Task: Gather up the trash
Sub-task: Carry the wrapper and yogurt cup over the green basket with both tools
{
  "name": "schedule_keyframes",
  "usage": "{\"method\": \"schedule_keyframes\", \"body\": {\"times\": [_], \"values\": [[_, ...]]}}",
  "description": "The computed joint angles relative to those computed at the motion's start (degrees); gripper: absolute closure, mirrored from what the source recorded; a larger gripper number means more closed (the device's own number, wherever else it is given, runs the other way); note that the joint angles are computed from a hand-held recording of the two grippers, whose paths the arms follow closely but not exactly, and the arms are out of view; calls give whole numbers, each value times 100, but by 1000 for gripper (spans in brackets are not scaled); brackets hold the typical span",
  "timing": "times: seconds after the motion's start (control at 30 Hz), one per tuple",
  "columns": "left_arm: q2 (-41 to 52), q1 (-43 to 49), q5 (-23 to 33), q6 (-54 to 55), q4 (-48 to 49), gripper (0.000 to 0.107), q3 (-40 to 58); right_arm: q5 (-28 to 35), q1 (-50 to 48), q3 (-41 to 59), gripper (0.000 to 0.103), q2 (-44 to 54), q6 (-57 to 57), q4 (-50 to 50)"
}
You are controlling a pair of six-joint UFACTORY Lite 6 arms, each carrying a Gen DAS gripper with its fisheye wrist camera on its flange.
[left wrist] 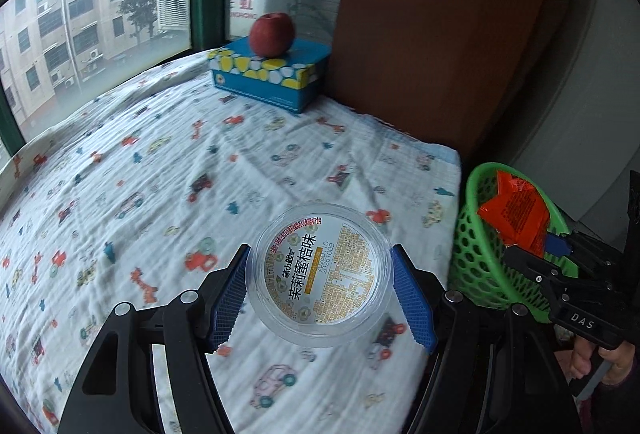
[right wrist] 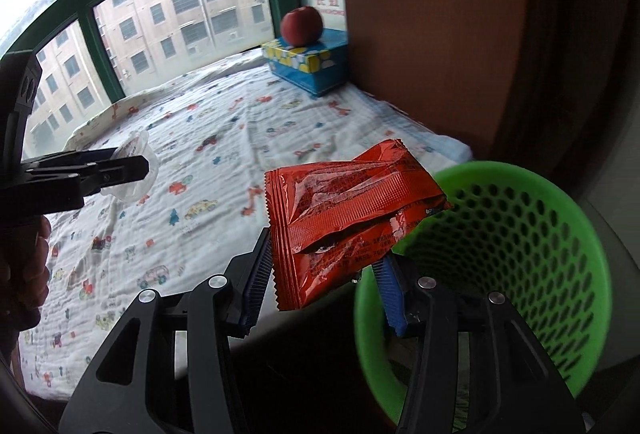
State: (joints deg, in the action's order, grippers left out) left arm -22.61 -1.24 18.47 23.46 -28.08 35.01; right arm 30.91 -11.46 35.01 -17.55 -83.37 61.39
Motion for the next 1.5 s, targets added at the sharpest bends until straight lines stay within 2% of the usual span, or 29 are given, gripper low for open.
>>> {"method": "schedule_keyframes", "body": {"times": [0.3,0.53,0.7,0.93,1.2,1.5], "values": [[534,-1528,-309,-2681,2018,41,539,618,-1642,125,52,216,-663,-214],[1028,-2161,-363,-3677,2758,41,1029,851,-2406,375,51,523,-902,-400],[1361,-2525,-387,-4347,3349,41,1332,912,-2747,566,39,769,-989,-464],[1842,-2917,-359,-4855,3719,41,1815,1164,-3165,862,26,1045,-1029,-607],[2297,-3307,-330,-5415,4142,41,2226,1496,-3581,1031,24,1097,-1153,-627],[2805,-3597,-373,-5479,4108,41,2611,1863,-4154,1042,22,930,-1385,-602]]}}
